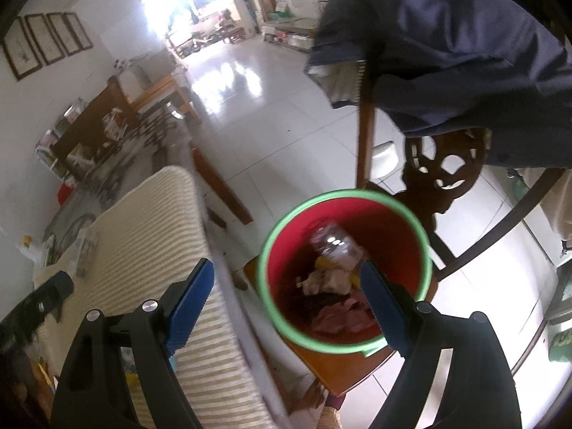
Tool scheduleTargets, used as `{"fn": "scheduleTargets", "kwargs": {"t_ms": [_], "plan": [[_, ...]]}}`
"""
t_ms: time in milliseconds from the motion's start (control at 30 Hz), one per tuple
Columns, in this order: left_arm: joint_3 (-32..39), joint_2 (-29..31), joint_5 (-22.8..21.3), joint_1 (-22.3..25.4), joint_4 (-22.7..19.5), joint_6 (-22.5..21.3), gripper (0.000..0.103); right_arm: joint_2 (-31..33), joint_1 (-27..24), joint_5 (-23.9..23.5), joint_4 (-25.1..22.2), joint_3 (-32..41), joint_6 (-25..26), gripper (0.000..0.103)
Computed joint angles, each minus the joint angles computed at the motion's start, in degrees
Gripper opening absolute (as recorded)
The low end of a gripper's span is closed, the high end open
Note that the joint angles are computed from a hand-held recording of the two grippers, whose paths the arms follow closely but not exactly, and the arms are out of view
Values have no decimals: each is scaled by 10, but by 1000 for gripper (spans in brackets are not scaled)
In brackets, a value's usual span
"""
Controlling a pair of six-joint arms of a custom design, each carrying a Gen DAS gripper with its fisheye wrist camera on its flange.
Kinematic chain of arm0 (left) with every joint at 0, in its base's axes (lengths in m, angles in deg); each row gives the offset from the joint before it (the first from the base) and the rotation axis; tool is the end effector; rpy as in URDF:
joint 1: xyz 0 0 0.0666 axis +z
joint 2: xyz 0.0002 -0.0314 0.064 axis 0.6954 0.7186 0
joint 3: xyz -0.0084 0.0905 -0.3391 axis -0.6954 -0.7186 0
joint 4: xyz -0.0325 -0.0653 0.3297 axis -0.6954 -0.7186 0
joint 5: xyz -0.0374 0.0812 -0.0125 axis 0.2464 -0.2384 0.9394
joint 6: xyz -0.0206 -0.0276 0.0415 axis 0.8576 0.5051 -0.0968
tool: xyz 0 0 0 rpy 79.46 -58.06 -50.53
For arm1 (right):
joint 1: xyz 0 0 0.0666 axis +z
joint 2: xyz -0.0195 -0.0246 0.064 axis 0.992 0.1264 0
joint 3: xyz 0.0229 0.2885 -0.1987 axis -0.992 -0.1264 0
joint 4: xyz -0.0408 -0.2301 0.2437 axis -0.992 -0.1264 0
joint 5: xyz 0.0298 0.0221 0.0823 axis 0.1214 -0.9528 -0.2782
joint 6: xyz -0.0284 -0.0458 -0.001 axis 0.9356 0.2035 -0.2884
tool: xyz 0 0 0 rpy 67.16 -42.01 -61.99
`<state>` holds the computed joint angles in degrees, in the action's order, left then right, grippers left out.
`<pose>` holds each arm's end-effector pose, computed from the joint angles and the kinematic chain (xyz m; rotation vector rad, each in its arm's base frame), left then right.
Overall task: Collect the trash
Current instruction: 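Move both open grippers back over the table, then grasp the orange snack bag with the left gripper while the right grasps the white milk carton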
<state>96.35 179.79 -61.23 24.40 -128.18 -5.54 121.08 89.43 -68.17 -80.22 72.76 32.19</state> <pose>0.4560 -0.1714 0.4002 0.3765 2.4728 -0.4618 0.3893 0.0425 0.3818 0.5201 2.4744 0.1554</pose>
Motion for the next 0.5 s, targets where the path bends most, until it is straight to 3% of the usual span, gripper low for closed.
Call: {"fn": "scheduleTargets", "kwargs": {"t_ms": [167, 300, 500], "plan": [[-26, -16, -30, 124, 1, -4, 60, 16, 67, 33, -6, 14, -37, 81], [-26, -8, -55, 229, -3, -37, 61, 46, 129, 52, -17, 41, -71, 81], [2, 32, -35, 337, -28, -54, 61, 98, 207, 71, -21, 87, -114, 81]]}}
